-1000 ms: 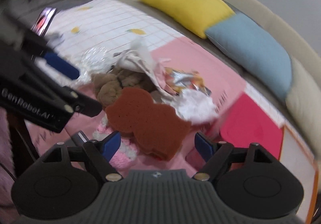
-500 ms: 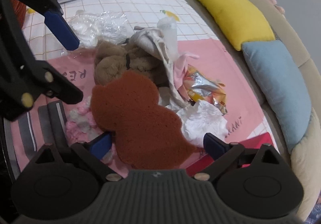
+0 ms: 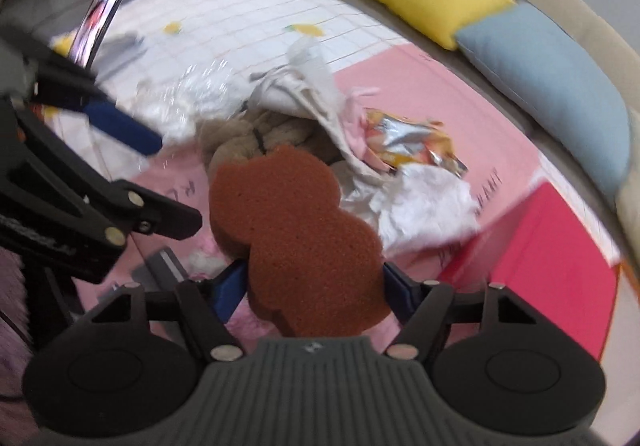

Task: Organize soft objects
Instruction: 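Grasp the brown bear-shaped sponge with the right gripper, then grasp the pink-white knitted pouch with the left gripper while the right gripper carries the sponge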

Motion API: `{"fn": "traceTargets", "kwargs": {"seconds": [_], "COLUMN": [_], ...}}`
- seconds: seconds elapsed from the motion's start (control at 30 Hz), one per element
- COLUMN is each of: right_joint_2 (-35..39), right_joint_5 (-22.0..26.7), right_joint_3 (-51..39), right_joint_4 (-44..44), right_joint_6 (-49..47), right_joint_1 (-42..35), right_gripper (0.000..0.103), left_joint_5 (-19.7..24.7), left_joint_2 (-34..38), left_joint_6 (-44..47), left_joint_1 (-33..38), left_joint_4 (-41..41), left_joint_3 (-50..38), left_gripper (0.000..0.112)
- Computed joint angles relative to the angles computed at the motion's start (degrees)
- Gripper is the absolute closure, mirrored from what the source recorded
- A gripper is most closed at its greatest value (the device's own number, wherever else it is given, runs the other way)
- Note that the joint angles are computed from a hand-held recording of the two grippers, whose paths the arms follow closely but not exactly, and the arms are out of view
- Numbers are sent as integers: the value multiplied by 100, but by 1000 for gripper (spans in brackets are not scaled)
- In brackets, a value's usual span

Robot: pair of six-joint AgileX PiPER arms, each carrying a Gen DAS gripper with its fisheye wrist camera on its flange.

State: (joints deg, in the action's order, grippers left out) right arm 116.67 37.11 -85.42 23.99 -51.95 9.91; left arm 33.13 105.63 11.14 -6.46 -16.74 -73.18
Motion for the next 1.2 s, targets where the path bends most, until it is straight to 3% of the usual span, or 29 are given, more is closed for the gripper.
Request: {"fn": "traceTargets", "kwargs": {"seconds": [0.27,0.43,0.53,0.77,0.9,0.93,1.03,1.13,1.2], "right_joint_2": [-553,-507,-361,-224,-190,-183,-171,-180,-201], "right_joint_5": [-90,-201,-181,-184,-205,-226,-235,-269,-288], "right_joint_3": [721,934,926,1041,1057,1073,1085,1107,1135], "right_joint_4": [-157,-706,-703,-455,-387,-382,-380,-414,-412], "right_joint_6": [2367,3825,4091,3805,3615,3601,3564,3554,3521], "right_joint_1": [-359,-550,-568,-676,-732,-720,-714,-692,-681], "right_gripper": [32,32,32,32,32,31,31,31,31], "left_joint_5": [-208,-313,-431,-184,-598,-645,-709,-705,-732], "left_joint_2": [178,621,848,1307,1310,1317,1282,1234,1208], "left_joint_6": [859,752,54,-69,-39,-88,506,693,423], "left_joint_1": [15,-178,-290,-270,-491,-545,-518,-504,-572], "left_joint_4": [-959,-884,-479,-727,-350,-199,-599,-693,-333], "left_joint_3": [107,-43,-125,-426,-263,-254,-183,-133,-130], "left_gripper": [22,22,22,20,17,19,40,51,62]}}
